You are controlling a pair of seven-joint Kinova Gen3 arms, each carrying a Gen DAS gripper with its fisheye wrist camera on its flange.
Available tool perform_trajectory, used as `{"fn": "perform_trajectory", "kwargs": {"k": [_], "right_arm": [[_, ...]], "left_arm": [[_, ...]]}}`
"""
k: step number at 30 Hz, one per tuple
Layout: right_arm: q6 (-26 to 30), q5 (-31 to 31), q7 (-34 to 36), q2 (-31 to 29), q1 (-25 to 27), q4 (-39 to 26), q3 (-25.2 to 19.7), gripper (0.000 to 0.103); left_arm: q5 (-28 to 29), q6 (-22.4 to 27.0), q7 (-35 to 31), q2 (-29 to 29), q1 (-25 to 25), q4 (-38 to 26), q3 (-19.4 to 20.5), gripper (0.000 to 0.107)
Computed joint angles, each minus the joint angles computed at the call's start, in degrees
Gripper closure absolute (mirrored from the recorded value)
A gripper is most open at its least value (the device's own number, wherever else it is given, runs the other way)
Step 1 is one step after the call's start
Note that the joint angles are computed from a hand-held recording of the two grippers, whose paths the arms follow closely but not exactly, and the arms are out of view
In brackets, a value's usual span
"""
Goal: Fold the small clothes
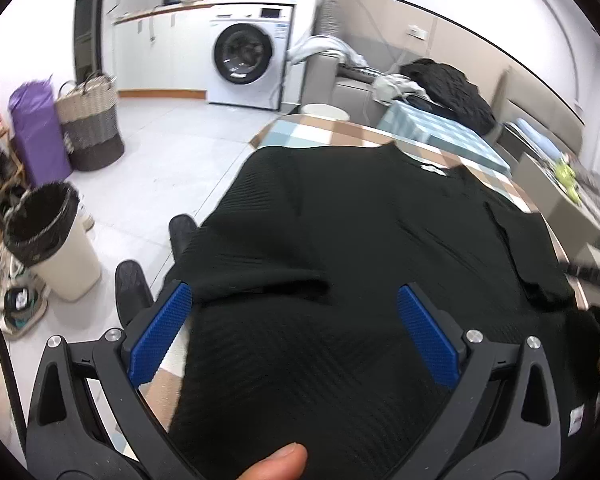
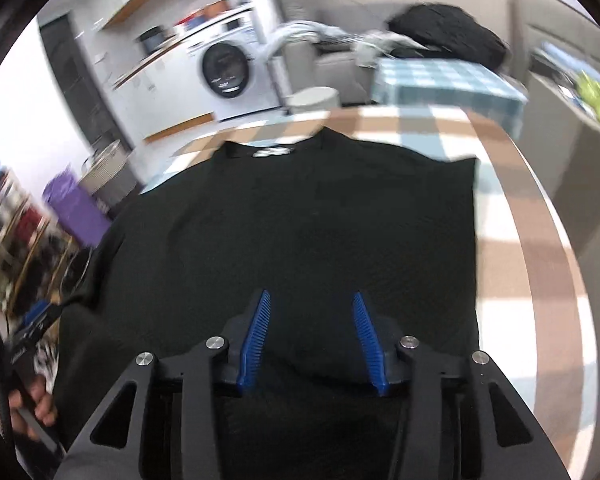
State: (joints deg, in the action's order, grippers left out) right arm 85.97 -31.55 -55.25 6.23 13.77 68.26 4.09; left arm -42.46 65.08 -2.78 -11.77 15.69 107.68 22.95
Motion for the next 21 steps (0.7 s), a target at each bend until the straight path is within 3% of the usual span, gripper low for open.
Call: {"fn": "perform_trajectory", "kwargs": {"k": [2, 4, 8, 12, 16, 19, 21], "right_arm": [[0.07, 4.24, -1.19, -0.06, -2.93, 1.54, 0.45, 0.059], [-0.26, 5.61, -1.36, -0.63, -2.49, 2.34, -0.74, 0.059], [-0.04, 0.86, 0.52, -2.38, -0.33, 3.81, 0.93, 0.059], [-0.49, -1.25, 1.35, -4.13, 0.47, 5.0, 2.43, 0.058], [1.68, -3.0, 1.46, -4.67, 1.7, 4.16, 3.89, 0.057], [2.16, -3.5, 1.57, -4.94, 2.35, 4.3, 4.56, 0.056], [2.24, -3.32, 1.37, -5.01, 2.57, 4.34, 4.76, 0.056]], "left_arm": [[1.13, 0.36, 0.76, -0.85, -0.65, 0.43, -0.87, 0.005], [3.77, -0.56, 0.2, -2.92, -1.56, 1.34, -2.72, 0.005], [7.57, -2.64, -0.62, -7.8, -4.49, 4.3, -4.68, 0.007], [13.08, -7.45, -2.18, -13.77, -6.27, 8.35, -9.21, 0.026], [19.58, -13.13, -6.48, -17.55, -6.17, 12.26, -16.5, 0.027], [24.04, -17.9, -10.64, -18.41, -5.28, 14.72, -21.52, 0.036], [26.04, -19.66, -12.94, -17.61, -5.49, 15.12, -22.72, 0.052]]}}
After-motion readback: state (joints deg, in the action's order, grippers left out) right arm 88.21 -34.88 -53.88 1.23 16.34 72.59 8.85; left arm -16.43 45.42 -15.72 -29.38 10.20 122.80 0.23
